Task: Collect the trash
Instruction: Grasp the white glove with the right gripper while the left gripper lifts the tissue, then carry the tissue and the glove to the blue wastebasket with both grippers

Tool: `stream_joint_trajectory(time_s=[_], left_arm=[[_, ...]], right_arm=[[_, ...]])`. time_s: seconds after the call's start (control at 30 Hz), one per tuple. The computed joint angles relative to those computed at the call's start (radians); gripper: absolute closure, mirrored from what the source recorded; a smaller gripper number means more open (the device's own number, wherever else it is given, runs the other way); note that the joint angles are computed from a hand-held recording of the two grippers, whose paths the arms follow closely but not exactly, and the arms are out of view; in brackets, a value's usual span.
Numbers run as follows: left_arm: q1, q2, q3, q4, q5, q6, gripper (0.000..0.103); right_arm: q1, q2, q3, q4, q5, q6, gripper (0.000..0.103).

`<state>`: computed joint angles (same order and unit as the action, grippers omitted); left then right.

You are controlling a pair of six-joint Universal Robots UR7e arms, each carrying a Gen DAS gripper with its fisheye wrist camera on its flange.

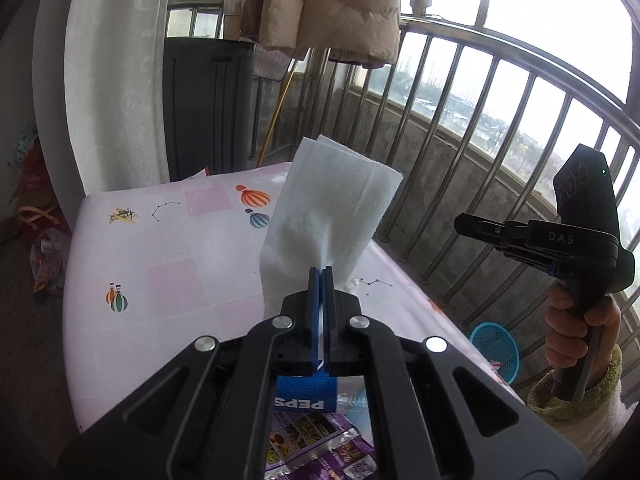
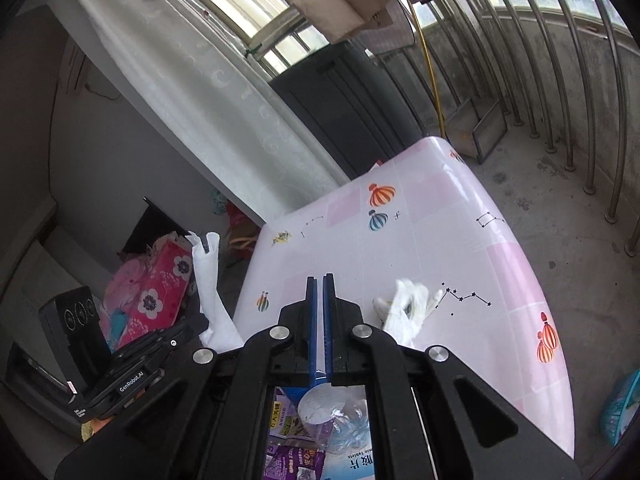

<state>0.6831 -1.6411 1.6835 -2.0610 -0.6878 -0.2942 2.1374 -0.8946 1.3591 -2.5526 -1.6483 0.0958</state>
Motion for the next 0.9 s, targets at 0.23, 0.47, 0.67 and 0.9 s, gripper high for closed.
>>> stream_joint_trajectory(time_s=[0.23, 0.47, 0.67, 0.9], left_arm=[[-0.088, -0.018, 0.046, -0.015, 0.003, -0.016, 0.103], [-0.08, -0.022, 0.083, -0.002, -0.009, -0.061, 0.103], [-0.034, -0.047, 0.102, 0.031, 0.041, -0.098, 0.103], [0.052, -0.083, 0.119, 0.006, 0.012, -0.097, 0.103]], right_arm=[[0.011, -0.094, 0.072, 0.003, -0.013, 0.004, 0.1], [-0.016, -0.083, 0.072, 0.155, -0.027, 0.055, 0.098], [-0.011, 0.019, -0.003, 0.277, -0.082, 0.045, 0.071], [0.017, 0.199, -0.178, 0.398, -0.19, -0.025, 0.069]])
